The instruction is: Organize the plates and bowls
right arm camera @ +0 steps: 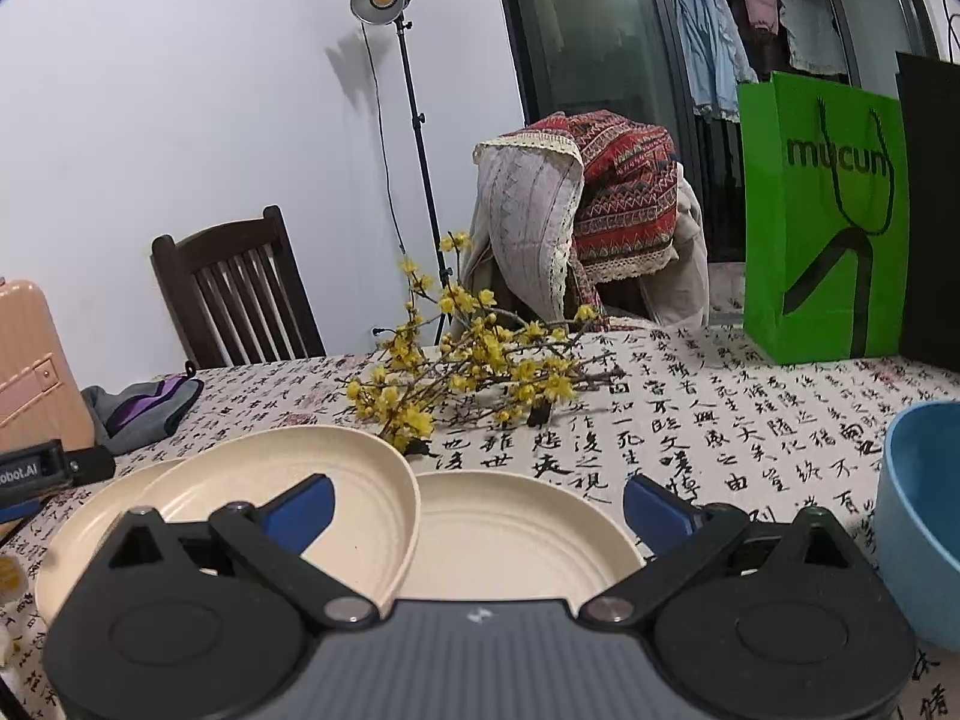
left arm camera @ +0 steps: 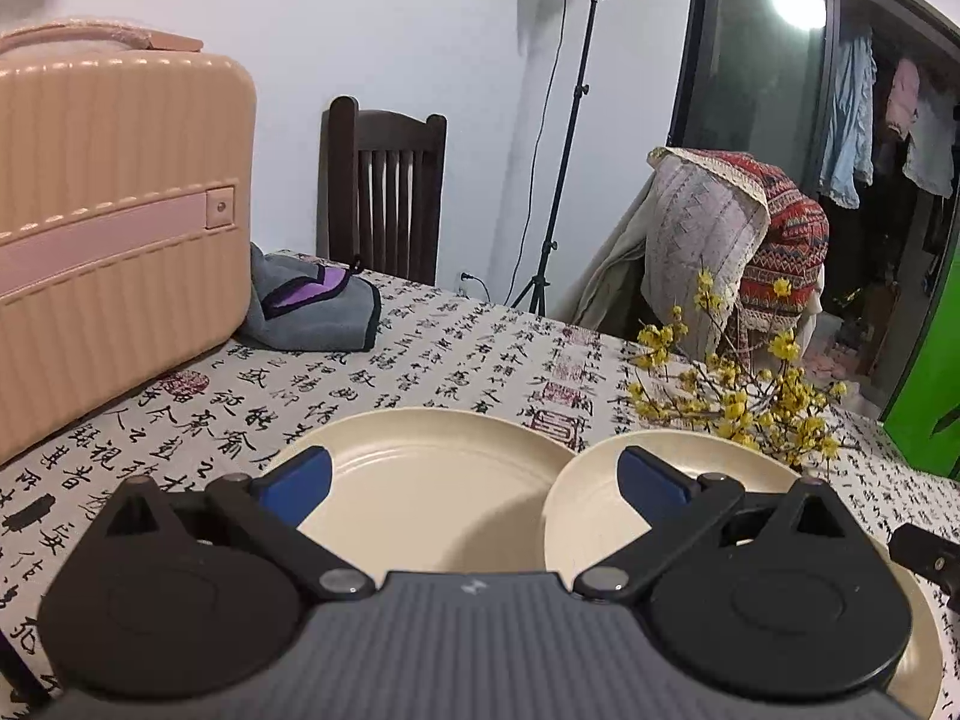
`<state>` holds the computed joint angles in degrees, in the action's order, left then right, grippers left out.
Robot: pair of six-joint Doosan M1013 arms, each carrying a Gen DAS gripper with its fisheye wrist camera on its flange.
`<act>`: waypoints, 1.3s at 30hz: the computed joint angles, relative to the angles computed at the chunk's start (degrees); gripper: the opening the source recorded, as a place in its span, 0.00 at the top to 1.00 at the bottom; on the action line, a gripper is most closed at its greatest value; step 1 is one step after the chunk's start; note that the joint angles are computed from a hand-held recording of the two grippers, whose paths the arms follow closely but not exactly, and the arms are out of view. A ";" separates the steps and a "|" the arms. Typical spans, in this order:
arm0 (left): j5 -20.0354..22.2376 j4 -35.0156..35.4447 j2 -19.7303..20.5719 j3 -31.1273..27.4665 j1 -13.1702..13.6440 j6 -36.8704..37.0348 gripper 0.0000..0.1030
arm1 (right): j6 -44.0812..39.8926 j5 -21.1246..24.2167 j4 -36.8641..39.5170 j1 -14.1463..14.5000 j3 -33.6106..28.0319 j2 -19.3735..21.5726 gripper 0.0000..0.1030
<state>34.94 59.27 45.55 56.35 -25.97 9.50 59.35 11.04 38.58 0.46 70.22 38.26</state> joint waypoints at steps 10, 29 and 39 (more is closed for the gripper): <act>-3.29 -8.91 0.35 -0.30 0.98 6.03 0.00 | -12.76 7.38 18.72 -1.60 -0.92 0.96 0.21; -5.35 -19.72 0.86 -1.16 1.91 13.63 0.36 | -12.53 12.13 19.33 -1.70 -1.74 1.61 0.61; -5.92 -22.77 0.99 -1.37 2.10 16.39 0.59 | -11.67 13.91 18.80 -1.81 -2.22 1.92 0.79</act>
<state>29.02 36.50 46.54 54.97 -23.87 25.89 47.68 24.95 57.38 -1.35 68.00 40.17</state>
